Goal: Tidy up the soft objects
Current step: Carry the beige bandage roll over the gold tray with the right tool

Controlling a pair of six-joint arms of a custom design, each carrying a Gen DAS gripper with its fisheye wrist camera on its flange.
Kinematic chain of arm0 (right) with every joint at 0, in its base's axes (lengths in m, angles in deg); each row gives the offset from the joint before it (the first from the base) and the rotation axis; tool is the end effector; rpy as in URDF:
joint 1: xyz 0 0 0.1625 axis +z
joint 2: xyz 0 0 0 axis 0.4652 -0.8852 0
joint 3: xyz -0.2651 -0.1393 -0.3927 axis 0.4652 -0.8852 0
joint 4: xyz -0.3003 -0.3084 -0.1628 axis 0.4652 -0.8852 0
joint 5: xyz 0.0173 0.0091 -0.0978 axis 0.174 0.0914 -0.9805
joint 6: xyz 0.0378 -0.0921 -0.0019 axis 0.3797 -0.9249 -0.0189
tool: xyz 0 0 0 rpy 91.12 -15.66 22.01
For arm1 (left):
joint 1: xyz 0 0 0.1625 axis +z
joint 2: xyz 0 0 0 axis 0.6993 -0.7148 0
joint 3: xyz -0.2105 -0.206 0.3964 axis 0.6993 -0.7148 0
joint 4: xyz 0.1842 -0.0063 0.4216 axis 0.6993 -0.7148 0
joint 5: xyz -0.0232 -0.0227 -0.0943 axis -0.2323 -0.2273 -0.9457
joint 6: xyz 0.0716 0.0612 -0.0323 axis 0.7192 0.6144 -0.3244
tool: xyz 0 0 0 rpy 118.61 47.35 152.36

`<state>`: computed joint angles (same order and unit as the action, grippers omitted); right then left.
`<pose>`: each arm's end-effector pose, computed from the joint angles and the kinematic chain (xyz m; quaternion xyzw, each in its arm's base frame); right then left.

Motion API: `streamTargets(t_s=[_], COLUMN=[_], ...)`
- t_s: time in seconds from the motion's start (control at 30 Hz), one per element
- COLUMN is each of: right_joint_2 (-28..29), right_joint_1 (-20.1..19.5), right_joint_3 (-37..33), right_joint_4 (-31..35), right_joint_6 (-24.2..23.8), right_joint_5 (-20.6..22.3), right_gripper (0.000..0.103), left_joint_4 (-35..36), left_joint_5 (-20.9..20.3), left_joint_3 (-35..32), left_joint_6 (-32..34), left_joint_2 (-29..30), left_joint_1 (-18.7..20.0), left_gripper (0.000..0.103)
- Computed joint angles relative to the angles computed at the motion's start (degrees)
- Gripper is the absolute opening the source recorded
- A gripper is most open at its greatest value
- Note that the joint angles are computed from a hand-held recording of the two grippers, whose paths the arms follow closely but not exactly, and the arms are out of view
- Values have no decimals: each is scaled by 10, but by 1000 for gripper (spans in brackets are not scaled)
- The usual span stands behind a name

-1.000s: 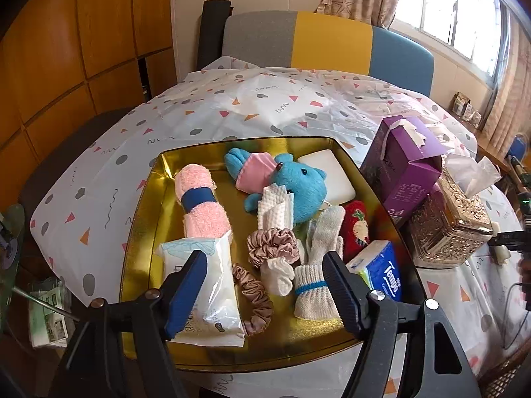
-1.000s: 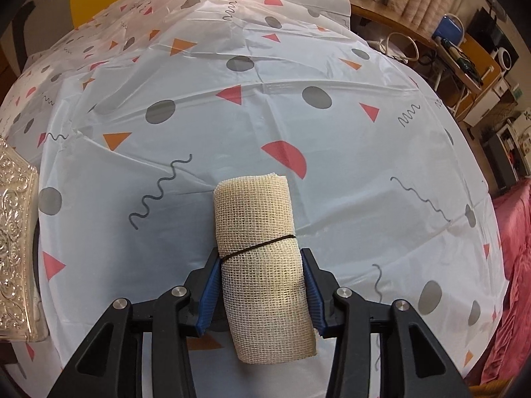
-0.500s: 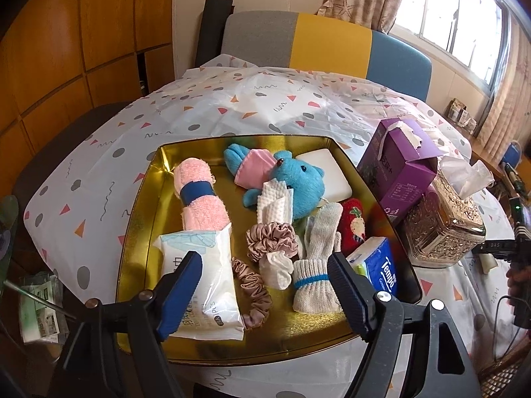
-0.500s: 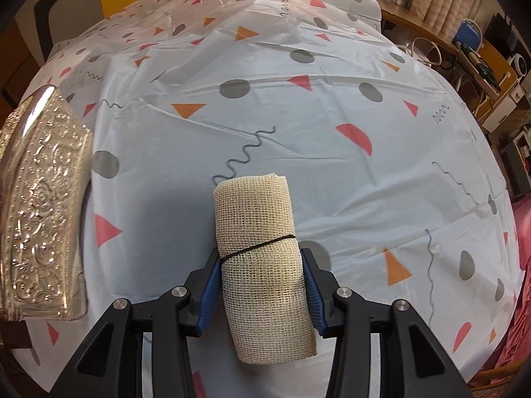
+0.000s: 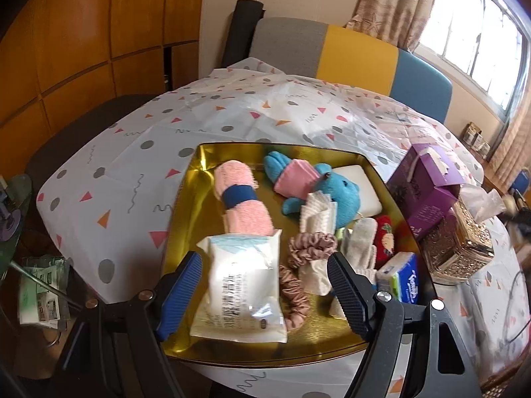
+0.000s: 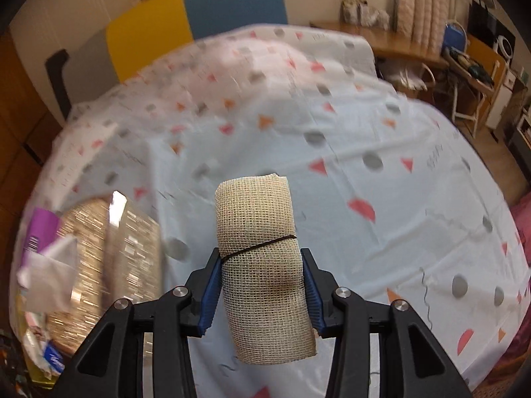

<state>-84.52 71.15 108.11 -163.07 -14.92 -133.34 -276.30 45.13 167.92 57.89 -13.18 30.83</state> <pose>0.2035 -0.8351 0.1099 0.0464 -0.8991 0.3046 0.3108 0.0467 -0.6385 0.3239 -0.0092 0.8422 -0.4099 0.3502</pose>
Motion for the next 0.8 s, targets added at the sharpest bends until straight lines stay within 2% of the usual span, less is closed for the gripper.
streamTargets(t_s=[0.27,0.4,0.57,0.8], right_joint_2=[19,42,95,186], right_joint_1=[73,112,137,143], right_joint_3=[-25,-28,-50,-117], right_joint_4=[-25,4,104,211], right_joint_6=[-99,-131,-135,-92], right_joint_5=[85,141,195,188], right_gripper=[44,44,44,44], left_joint_4=[-22,-33,-41,-56], left_joint_5=[26,37,49,49], left_joint_3=[1,1,1,2], left_joint_6=[-3,3,4,15], left_joint_2=[-6,-7,-6,-6], left_joint_1=[3,4,3,2], left_gripper=[80,80,81,85])
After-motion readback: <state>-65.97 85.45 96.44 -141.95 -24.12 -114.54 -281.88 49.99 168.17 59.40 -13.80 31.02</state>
